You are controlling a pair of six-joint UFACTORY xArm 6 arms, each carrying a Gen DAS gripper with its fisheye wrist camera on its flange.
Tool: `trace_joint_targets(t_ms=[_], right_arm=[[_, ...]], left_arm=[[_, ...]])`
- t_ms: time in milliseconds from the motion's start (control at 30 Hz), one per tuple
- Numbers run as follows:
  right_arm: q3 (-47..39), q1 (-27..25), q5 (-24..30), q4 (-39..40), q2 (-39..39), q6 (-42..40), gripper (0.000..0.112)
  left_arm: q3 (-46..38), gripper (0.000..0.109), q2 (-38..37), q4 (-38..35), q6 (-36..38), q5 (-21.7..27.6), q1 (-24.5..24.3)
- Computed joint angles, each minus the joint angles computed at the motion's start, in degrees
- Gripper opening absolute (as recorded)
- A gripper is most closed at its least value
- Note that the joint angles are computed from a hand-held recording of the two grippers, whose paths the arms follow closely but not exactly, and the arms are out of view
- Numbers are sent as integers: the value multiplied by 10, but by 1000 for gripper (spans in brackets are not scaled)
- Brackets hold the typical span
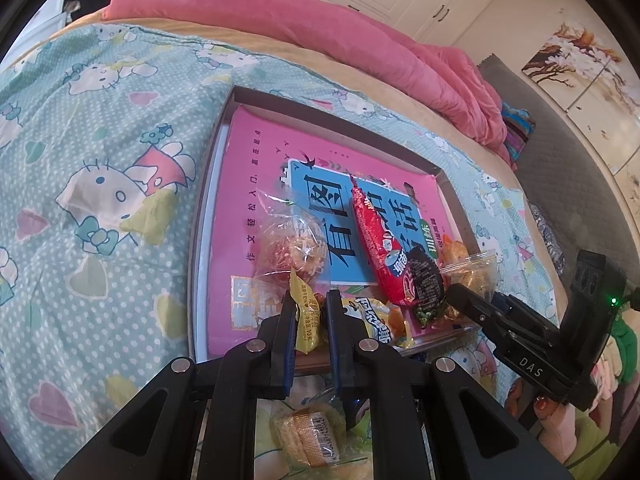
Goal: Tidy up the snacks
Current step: 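Lower both bags into the tray and open both tools to release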
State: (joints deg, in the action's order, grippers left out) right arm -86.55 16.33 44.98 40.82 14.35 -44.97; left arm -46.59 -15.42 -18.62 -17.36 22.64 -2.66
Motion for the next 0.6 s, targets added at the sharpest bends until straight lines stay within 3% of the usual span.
trace_joint_targets(t_ms=[600], right_arm=[[1, -5, 2, -3, -2, 19, 42]], left_arm=[[2, 14, -4, -3, 1, 1, 1]])
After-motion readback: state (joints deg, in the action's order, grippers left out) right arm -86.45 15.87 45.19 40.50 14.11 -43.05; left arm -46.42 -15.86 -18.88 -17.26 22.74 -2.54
